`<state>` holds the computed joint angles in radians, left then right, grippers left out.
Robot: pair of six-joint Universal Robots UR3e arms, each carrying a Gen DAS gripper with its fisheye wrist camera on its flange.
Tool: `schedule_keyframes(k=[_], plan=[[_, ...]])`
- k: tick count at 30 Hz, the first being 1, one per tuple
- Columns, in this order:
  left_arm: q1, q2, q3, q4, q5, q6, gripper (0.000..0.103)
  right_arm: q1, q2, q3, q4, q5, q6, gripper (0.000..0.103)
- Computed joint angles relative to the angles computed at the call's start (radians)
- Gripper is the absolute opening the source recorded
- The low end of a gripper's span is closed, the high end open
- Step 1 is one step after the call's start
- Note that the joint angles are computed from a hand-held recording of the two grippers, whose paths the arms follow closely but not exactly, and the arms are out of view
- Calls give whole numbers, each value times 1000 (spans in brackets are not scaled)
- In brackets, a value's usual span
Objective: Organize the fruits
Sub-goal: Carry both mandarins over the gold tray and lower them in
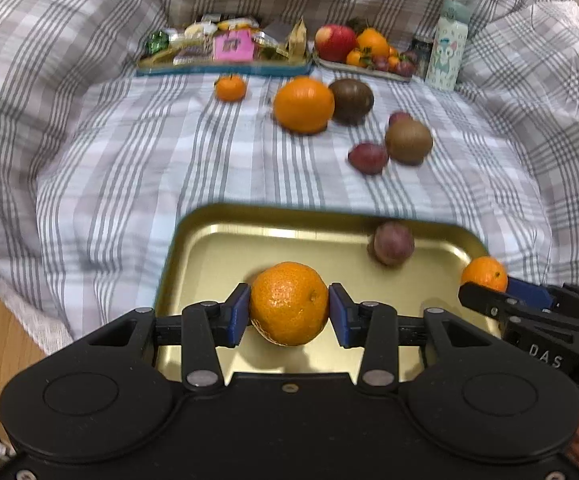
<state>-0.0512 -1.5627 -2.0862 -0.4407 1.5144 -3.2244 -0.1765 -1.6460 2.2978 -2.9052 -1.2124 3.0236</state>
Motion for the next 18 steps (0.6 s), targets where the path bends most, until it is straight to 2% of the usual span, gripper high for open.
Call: schedule_keyframes(k=[6, 9, 18], plan=[[-23, 46, -98, 26, 36, -13, 50, 3, -85, 71, 50, 10, -38, 41], [-21, 68, -134, 33, 41, -30, 50, 25, -103, 85, 68, -24, -44, 41], [-31, 53, -159, 62, 45, -41, 50, 36, -113, 95, 109, -50, -74, 41]])
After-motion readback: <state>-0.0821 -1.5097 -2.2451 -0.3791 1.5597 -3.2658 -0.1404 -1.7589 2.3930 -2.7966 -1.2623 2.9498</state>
